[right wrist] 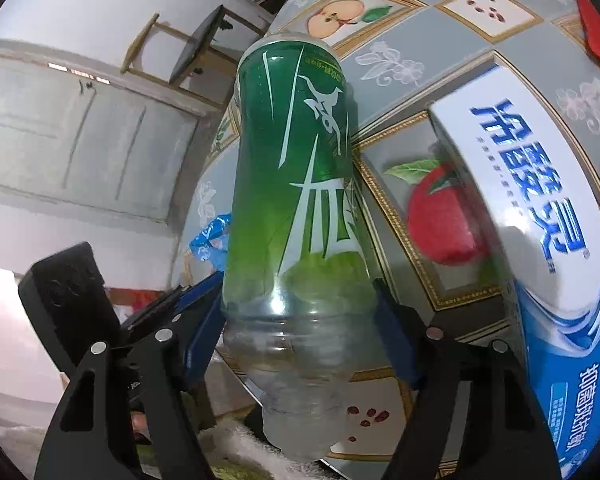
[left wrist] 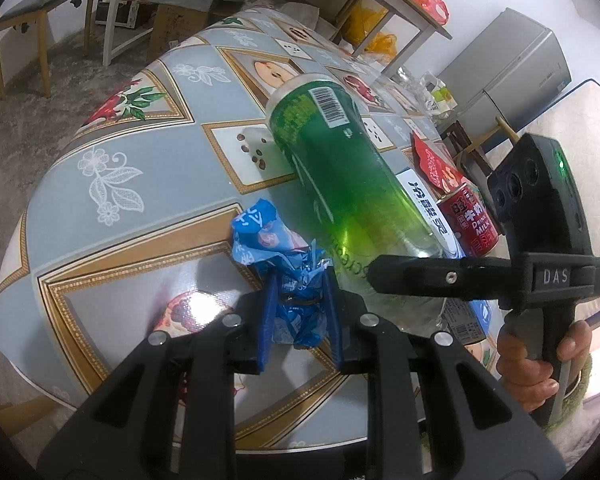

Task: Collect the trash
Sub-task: 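Lift the green bottle with the right tool while the left tool lifts the wrapper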

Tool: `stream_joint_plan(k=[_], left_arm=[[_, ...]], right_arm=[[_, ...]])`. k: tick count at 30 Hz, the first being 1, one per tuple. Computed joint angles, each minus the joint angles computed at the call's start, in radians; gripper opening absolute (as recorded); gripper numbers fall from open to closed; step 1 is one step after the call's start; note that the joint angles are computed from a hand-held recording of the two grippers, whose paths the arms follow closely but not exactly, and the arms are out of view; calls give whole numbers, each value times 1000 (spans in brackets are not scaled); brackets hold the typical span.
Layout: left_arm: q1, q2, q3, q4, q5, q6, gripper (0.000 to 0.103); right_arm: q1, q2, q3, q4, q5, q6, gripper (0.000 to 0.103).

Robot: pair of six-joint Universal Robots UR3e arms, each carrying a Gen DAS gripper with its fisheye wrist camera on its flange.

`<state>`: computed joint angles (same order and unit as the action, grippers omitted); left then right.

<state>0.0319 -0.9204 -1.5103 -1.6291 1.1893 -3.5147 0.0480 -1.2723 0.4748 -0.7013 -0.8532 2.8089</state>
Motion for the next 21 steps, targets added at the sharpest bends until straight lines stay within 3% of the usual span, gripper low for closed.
stream_joint_plan(k=[10,21], left_arm=[[-2,-5,8,1,8,1,20],[-74,-46,61,31,57,-44,20]], right_arm=[[-157,-186,272,36,126,-130,69],[-350,-253,248,313,211,-357,69]])
